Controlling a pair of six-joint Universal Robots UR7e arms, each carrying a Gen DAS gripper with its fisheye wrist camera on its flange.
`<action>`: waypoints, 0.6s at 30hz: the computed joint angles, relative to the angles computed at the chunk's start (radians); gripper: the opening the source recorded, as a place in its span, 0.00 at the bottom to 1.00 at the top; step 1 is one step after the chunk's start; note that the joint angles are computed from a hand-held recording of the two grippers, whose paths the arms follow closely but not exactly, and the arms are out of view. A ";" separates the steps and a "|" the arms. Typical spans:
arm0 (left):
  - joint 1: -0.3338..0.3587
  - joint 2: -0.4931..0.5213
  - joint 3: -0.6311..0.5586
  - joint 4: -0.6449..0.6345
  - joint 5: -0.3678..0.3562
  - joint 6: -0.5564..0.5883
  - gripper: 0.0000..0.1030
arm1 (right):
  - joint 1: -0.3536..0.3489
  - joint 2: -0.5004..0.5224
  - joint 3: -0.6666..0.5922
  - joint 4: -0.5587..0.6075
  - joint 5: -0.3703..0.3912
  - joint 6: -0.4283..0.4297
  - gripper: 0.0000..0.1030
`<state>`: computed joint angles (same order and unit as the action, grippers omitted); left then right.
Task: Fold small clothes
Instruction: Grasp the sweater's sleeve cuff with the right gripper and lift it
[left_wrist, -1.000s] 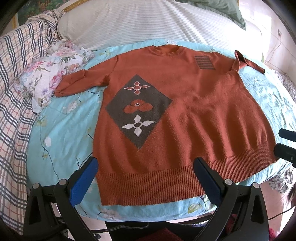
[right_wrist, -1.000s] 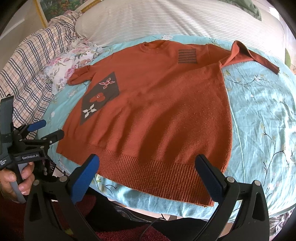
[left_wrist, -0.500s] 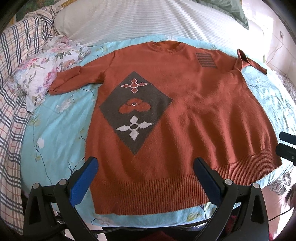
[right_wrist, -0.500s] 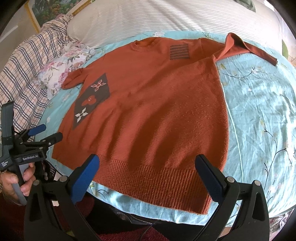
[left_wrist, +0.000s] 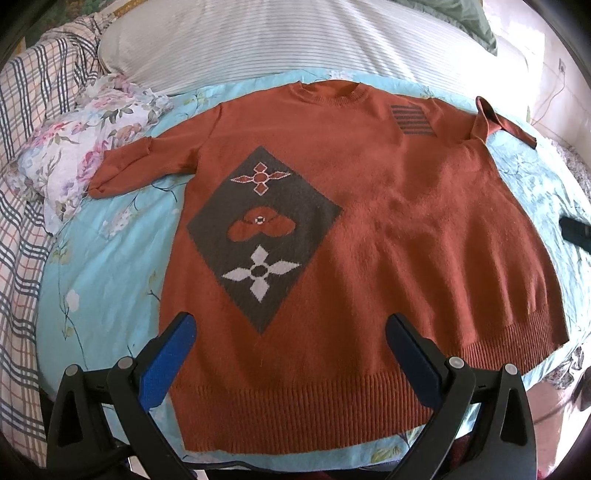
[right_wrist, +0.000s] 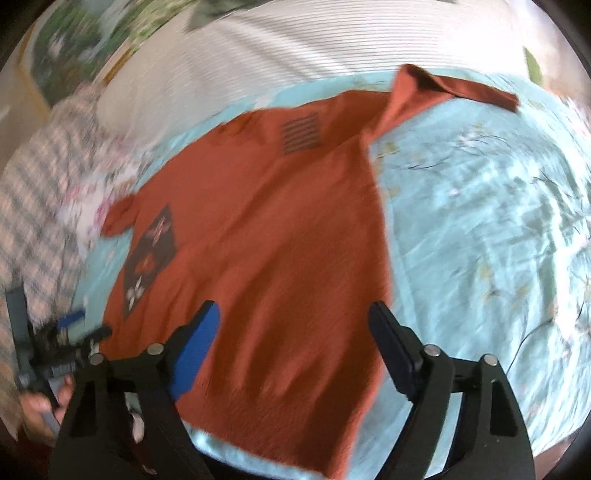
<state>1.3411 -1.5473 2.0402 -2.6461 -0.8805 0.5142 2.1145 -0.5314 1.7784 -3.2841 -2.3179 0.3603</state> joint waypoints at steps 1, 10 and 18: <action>0.000 0.006 -0.005 0.005 -0.001 -0.004 0.99 | -0.013 -0.013 0.005 0.011 0.003 0.018 0.79; -0.003 0.076 -0.048 0.039 0.038 -0.019 0.99 | -0.201 -0.136 -0.019 -0.123 -0.029 0.011 0.76; -0.007 0.174 -0.121 0.098 0.053 -0.078 0.99 | -0.374 -0.188 -0.090 -0.227 0.033 0.067 0.69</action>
